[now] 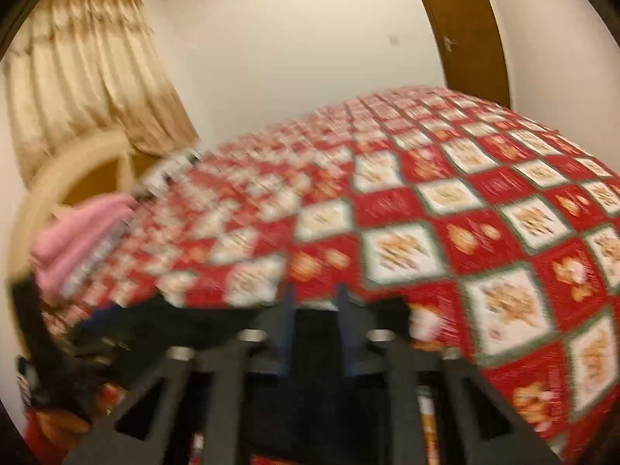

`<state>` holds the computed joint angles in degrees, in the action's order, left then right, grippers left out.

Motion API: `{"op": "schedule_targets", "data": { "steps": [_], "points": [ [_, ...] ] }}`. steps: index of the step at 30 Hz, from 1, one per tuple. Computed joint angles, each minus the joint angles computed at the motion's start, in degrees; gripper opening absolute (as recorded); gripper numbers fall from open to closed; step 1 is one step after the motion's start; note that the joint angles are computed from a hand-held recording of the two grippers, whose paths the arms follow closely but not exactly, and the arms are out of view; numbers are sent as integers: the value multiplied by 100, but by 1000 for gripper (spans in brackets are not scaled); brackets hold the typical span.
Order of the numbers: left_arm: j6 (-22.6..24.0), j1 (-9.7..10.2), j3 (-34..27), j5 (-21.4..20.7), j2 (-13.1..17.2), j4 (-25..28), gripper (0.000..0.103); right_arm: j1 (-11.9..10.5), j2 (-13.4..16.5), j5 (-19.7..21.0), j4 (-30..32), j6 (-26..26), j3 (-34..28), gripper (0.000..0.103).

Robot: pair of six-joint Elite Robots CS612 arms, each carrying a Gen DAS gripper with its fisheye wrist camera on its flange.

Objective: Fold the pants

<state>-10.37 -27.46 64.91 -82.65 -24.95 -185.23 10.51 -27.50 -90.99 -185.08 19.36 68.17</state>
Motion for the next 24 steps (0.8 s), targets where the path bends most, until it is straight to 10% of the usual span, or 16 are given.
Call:
{"op": "schedule_targets", "data": {
  "steps": [5, 8, 17, 21, 24],
  "points": [
    [42, -192, -409, 72, 258, 363, 103, -46, 402, -438, 1083, 143, -542, 14],
    [-292, -230, -759, 350, 430, 1330, 103, -121, 514, -209, 574, 466, -500, 14],
    [-368, -202, -621, 289, 431, 1114, 103, -67, 266, -251, -355, 219, 51, 15],
    [-368, -214, -644, 341, 454, 1115, 103, 129, 145, -318, -1093, -268, 531, 45],
    [-366, -231, -630, 414, 462, 1064, 103, 225, 233, -535, -481, -286, 497, 64]
  ]
}}
